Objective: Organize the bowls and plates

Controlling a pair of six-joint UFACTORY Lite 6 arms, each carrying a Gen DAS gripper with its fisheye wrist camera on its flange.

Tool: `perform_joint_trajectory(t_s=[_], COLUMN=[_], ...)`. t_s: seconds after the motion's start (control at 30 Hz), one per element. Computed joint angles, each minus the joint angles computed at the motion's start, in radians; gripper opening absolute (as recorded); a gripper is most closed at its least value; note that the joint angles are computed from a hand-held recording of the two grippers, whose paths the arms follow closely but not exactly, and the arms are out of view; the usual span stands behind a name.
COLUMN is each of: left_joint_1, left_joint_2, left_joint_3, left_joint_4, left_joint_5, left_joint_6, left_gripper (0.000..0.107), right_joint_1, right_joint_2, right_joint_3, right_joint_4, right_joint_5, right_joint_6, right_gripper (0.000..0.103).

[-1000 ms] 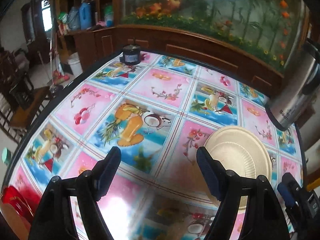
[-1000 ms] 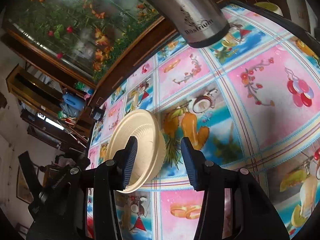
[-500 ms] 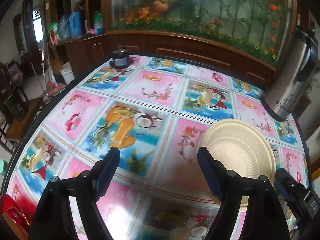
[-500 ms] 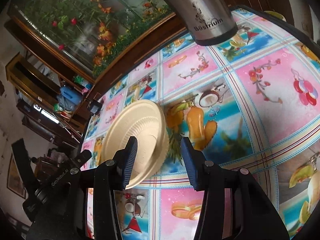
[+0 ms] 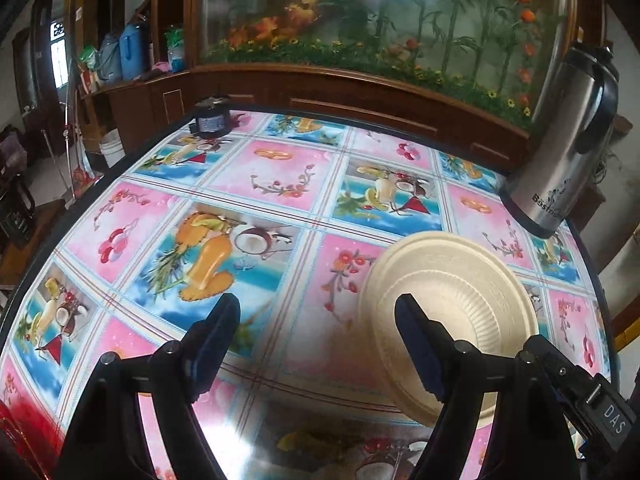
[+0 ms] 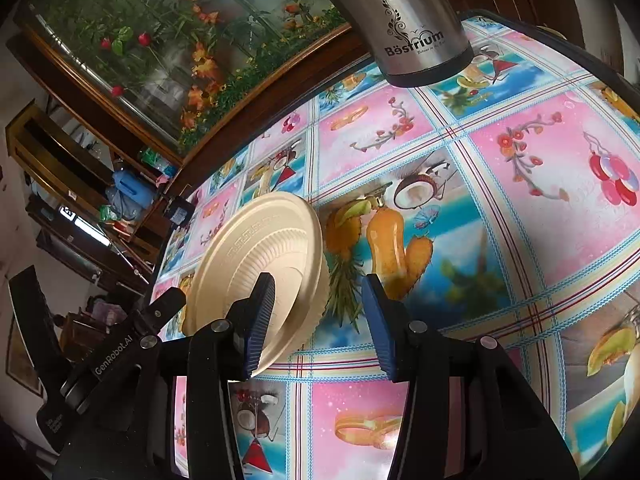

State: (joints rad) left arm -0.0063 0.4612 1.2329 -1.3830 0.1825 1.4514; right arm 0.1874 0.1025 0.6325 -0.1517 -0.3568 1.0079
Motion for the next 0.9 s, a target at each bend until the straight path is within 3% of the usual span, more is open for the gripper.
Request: perform_joint_trajectory(t_s=[0.47, 0.77, 0.9], left_joint_1=[-0.035, -0.056, -0.055], left_joint_2=[0.071, 0.119, 0.142], left_joint_3=[0.025, 0.058, 0.087], left_joint_4=[0.111, 0.347, 0.500], left_joint_5=[-0.009, 0.013, 0.032], left_joint_6=[-0.089, -0.315, -0.467], left_gripper=[0.080, 0.080, 0.080], right_joint_1=[0.018, 0.037, 0.025], right_joint_2=[0.041, 0.037, 0.035], right_joint_3=[0.005, 0.003, 0.000], right_joint_4=[0.046, 0.140, 0.069], right_joint_5=[-0.025, -0.016, -0.019], right_joint_6=[-0.006, -0.091, -0.020], right_gripper=[0.046, 0.046, 0.046])
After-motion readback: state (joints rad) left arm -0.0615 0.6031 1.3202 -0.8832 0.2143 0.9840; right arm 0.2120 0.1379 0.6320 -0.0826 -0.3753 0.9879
